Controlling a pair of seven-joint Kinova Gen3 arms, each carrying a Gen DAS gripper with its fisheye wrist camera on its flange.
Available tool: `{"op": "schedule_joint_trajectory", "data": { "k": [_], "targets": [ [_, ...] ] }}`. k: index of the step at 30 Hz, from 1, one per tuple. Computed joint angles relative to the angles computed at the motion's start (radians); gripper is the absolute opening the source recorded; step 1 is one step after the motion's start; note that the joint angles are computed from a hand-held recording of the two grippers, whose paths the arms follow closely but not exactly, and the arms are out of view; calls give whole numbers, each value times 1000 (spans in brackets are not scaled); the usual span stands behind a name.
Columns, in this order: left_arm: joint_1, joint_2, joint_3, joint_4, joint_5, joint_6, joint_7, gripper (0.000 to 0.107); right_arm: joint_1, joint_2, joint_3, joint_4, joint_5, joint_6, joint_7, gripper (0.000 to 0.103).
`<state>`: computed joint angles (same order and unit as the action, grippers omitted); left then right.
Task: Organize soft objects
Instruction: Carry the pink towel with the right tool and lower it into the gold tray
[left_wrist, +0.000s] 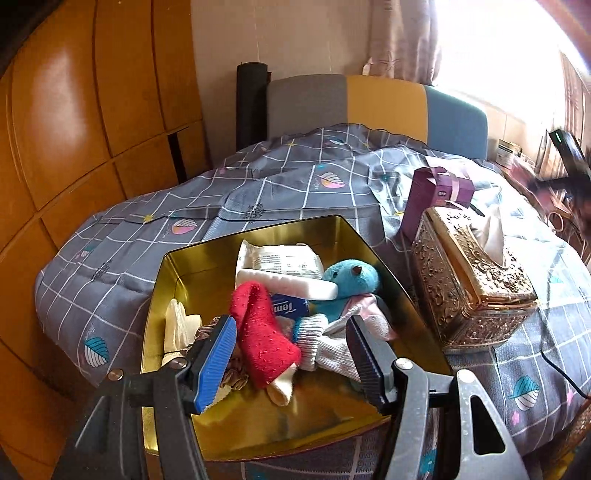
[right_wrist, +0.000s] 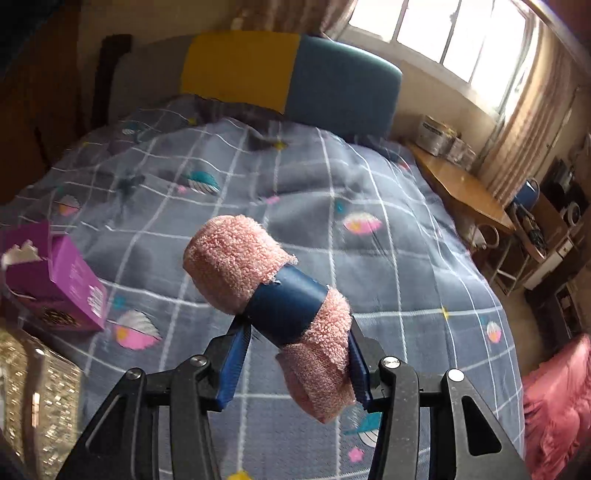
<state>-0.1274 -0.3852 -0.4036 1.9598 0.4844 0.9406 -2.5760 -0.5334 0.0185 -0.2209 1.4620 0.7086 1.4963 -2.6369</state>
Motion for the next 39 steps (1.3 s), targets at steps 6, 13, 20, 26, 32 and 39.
{"op": "schedule_joint_trajectory", "data": {
  "k": [6,13,20,26,32,39],
  "targets": [
    [14,-13,-13,7,5,-3,-23,63,-118,108,-23,-195,73,-50,115,50],
    [20,-14,-31,7,15,5,-39,63,-266,188,-15,-301,70,-126,234,50],
    [14,-12,-38,11,21,5,-45,63,-356,206,5,-305,-20,-219,312,50],
    [-5,-4,-52,11,20,7,-45,63,-383,225,0,-302,-145,-288,381,50],
    [-81,49,-90,-25,33,0,11,63,-414,273,-1,-305,-262,-339,434,50],
    [-183,117,-117,-56,87,19,13,62,-450,367,3,-363,-372,-353,544,50]
  ]
}}
